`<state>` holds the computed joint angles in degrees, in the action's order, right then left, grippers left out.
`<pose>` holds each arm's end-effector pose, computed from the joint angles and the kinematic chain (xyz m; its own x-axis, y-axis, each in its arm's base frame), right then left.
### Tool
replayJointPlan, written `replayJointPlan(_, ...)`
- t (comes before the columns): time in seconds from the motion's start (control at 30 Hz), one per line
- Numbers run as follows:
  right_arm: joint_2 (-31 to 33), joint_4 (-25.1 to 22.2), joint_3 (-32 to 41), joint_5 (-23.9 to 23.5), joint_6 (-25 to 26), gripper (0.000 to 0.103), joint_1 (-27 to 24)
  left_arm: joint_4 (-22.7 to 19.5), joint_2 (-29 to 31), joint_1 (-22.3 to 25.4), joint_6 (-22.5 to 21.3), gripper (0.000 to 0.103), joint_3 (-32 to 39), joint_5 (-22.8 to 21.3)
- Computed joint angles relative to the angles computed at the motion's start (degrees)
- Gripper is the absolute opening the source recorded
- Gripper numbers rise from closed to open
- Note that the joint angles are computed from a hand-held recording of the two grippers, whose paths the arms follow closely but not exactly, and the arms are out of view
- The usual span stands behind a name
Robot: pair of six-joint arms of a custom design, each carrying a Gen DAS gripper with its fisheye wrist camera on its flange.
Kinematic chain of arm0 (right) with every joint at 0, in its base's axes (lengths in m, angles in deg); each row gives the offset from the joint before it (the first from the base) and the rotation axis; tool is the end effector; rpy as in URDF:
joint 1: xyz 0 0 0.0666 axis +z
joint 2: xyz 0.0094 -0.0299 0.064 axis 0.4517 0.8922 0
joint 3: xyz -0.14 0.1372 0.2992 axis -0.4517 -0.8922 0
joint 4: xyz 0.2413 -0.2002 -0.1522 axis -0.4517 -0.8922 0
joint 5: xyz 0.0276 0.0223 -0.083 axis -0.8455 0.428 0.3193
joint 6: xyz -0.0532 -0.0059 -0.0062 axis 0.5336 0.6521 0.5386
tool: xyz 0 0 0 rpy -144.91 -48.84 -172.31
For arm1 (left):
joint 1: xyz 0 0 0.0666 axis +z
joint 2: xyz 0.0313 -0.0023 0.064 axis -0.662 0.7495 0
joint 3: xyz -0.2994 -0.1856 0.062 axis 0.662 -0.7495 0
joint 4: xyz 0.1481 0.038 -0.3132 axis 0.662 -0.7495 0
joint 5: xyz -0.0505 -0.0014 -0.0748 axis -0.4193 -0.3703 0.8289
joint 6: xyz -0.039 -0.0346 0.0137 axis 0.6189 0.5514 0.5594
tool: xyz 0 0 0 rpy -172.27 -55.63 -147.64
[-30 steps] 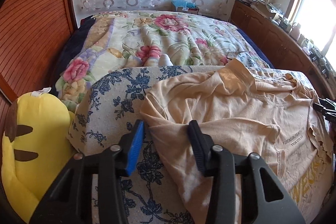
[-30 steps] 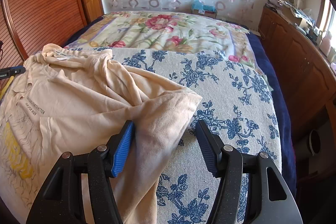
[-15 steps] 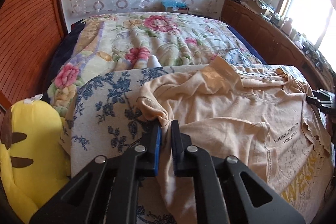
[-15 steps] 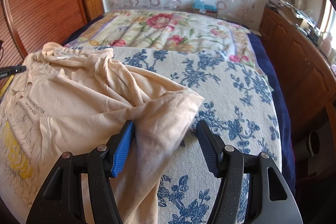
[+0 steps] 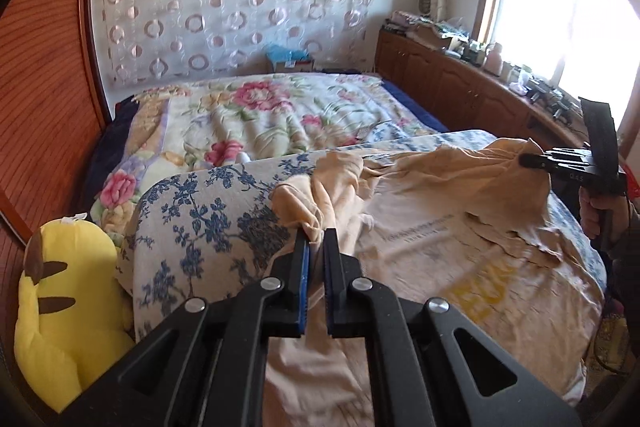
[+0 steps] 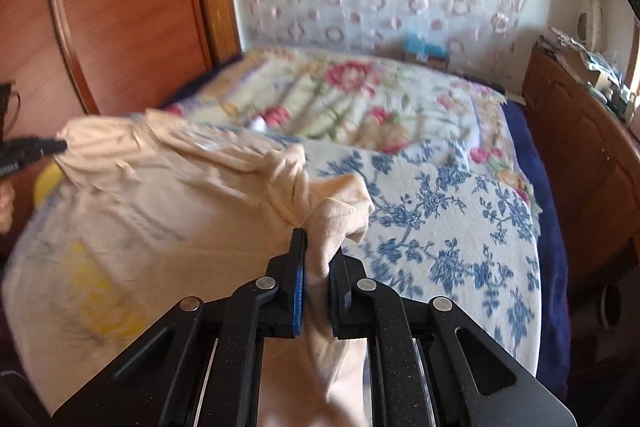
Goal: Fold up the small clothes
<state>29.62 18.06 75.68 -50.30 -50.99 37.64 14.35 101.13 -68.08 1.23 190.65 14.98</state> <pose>0.4005 0.0725 0.5207 -0.6998 0.0417 -0.7131 -0.0038 0.9981 0.0621 0.4822 -0.2527 0.5201 -0.5570 0.3525 -0.7520 0.6455 0.7535 -0.1249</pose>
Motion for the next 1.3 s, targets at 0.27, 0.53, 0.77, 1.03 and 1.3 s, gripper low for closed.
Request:
replayJointPlan(0.27, -11.2, -1.6, -5.7, 6.2, -5.3, 0.007, 8.5, 6.5, -18.2, 0.5, 0.8, 0.003, -20.0, 0.5)
replayJointPlan(0.53, -21.6, -7.9, -10.9, 16.2, -15.8, 0.007, 21.9, 8.8, -33.5, 4.2, 3.7, 0.003, -36.0, 1.7)
replayJointPlan(0.77, -28.4, -16.8, -15.6, 23.2, -30.0, 0.007, 34.6, 7.8, -41.4, 6.4, 5.1, 0.003, -44.5, 1.3)
replayJointPlan(1.03, -29.2, -19.2, -20.8, 21.7, -36.6, 0.007, 37.1, 5.2, -39.8, 5.1, 3.6, 0.003, -45.7, -1.0)
replayJointPlan(1.3, -27.9, -20.7, -20.4, 22.0, -36.3, 0.009, 36.7, 4.0, -40.1, 5.8, 2.2, 0.016, -45.5, 1.4)
